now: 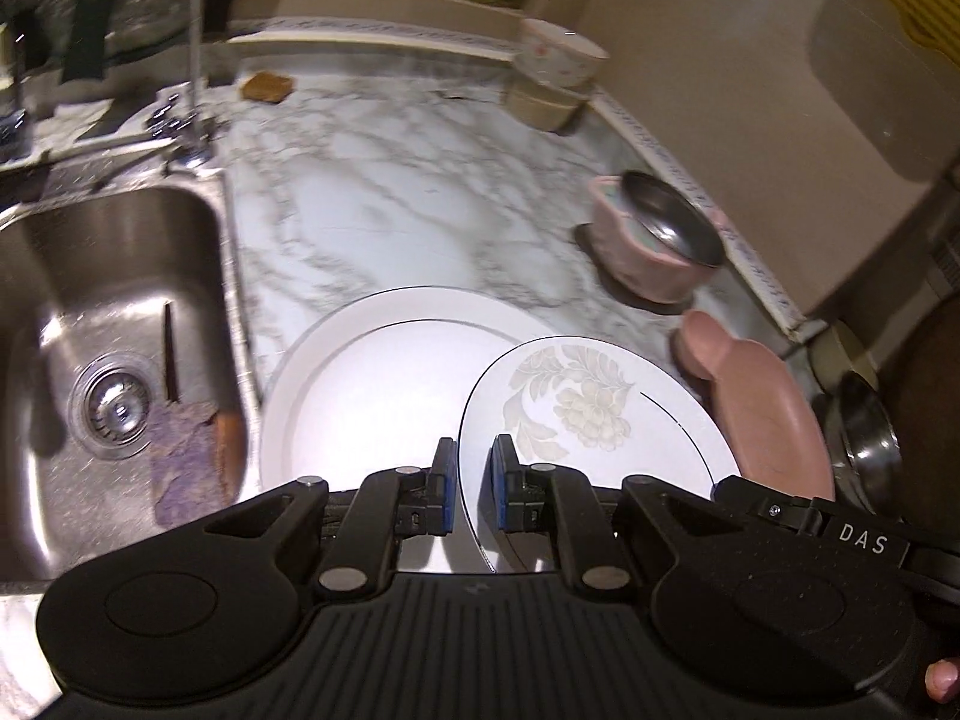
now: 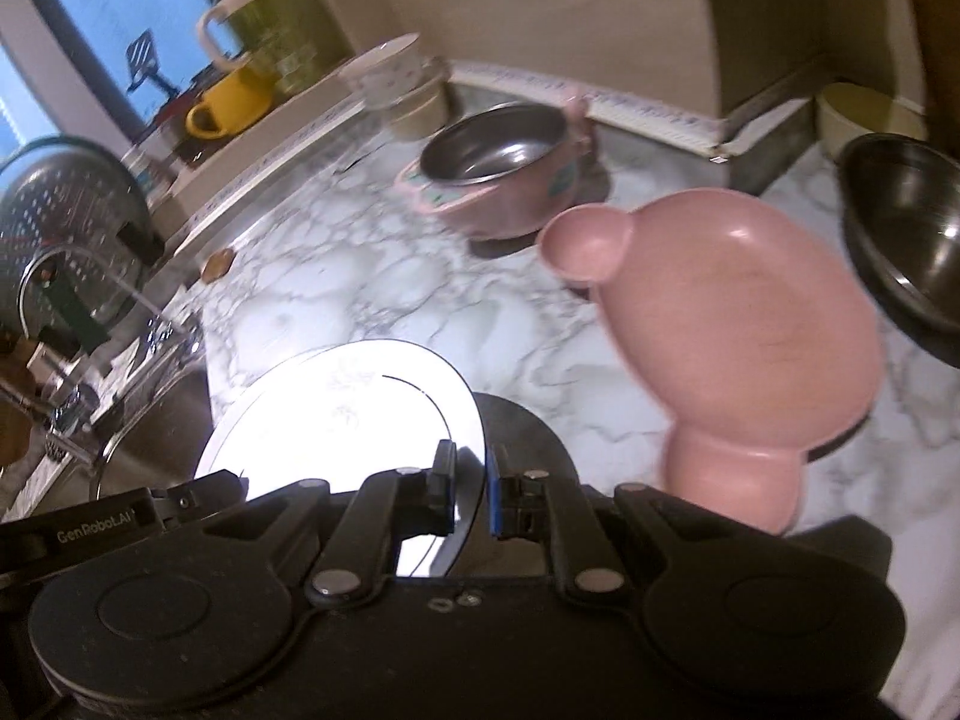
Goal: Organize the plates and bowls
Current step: 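Lower the small floral plate onto the large white plate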
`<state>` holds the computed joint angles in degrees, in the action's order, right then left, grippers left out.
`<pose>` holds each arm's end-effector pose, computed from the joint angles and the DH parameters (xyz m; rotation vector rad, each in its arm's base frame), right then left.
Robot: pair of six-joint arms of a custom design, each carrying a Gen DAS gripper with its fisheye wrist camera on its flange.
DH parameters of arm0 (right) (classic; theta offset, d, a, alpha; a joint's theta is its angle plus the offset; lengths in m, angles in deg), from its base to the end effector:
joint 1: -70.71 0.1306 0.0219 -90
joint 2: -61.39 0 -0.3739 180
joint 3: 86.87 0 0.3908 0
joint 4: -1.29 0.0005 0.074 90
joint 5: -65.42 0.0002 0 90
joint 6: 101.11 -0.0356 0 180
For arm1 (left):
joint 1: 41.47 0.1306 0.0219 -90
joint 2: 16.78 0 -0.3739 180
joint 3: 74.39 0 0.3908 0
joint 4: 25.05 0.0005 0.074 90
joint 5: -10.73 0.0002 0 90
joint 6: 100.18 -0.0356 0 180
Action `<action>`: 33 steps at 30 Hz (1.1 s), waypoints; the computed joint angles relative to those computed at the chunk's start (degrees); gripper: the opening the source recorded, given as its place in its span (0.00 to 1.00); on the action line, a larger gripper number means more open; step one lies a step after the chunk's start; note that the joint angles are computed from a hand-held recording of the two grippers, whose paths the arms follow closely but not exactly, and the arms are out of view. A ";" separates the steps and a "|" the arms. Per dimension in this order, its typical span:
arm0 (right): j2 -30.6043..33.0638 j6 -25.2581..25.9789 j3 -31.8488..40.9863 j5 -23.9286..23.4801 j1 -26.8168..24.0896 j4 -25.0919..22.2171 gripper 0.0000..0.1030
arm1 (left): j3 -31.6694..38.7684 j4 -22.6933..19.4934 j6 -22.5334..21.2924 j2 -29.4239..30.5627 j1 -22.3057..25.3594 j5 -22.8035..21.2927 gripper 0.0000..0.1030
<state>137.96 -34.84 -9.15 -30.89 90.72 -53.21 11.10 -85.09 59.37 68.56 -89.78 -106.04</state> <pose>0.3661 0.1370 0.4142 0.0363 2.5521 0.4454 0.3011 -0.3147 0.4127 -0.6098 2.3955 -0.2654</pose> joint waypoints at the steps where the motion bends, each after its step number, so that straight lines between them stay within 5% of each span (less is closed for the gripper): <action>1: 0.55 0.09 0.21 -0.02 0.53 0.05 0.10 | -0.70 -0.07 0.47 -0.47 0.23 0.09 0.10; 14: 5.89 0.93 2.76 -1.47 3.82 -0.95 0.10 | -5.78 -0.70 2.96 -3.43 2.78 2.22 0.11; 33: 8.50 -0.35 3.55 -2.83 3.24 -0.70 0.09 | -6.96 0.37 0.65 -3.30 4.92 6.54 0.11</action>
